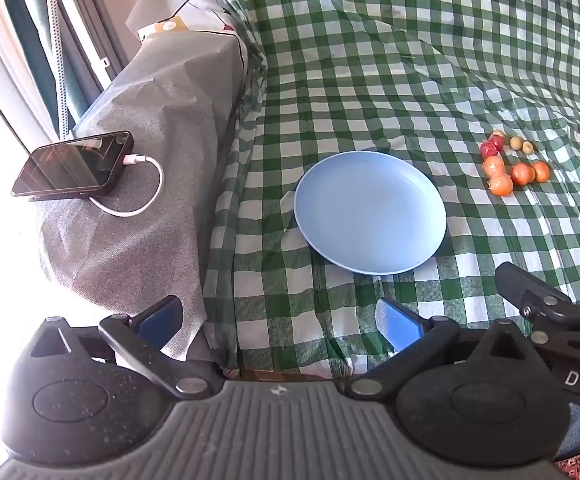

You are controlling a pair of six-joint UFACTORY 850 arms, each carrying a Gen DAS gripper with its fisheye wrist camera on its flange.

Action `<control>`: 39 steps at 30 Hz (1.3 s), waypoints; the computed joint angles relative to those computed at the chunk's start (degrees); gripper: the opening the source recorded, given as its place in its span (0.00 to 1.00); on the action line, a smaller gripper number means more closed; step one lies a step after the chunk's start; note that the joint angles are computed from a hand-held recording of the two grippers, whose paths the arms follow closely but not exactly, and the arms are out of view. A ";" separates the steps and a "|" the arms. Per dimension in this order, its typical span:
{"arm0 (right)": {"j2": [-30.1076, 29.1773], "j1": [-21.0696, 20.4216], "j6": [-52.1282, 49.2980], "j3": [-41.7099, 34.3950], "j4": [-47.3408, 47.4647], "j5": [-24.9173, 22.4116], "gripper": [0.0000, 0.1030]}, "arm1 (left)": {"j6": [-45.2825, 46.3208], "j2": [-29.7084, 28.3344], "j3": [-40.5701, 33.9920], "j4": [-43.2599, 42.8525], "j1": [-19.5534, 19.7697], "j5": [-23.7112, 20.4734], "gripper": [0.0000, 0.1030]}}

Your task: Organize fruits

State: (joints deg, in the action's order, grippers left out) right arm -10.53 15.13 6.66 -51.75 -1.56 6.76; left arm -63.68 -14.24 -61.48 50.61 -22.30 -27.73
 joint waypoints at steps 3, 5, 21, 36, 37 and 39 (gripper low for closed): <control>0.07 -0.05 0.64 0.34 -0.68 0.27 1.00 | -0.34 0.02 0.13 0.42 -0.04 -0.17 1.00; 0.18 0.02 0.59 0.51 -0.69 0.32 1.00 | -0.46 0.07 0.21 0.44 -0.02 -0.19 1.00; -0.02 0.29 -1.99 0.04 1.84 0.64 1.00 | -0.29 0.13 0.29 0.37 0.08 -0.08 1.00; 0.27 0.30 -3.05 0.10 2.67 0.38 1.00 | -0.83 0.68 0.90 0.96 0.51 0.35 1.00; 0.26 0.32 -3.36 0.04 3.05 0.33 1.00 | -0.78 0.63 0.83 0.89 0.48 0.31 1.00; 0.34 0.27 -3.20 0.11 2.84 0.17 1.00 | -0.76 0.61 0.81 0.85 0.48 0.27 1.00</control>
State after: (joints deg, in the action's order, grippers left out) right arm -10.19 15.40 3.46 -51.64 1.29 6.93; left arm -64.45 -13.63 -60.67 51.46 -21.82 -27.45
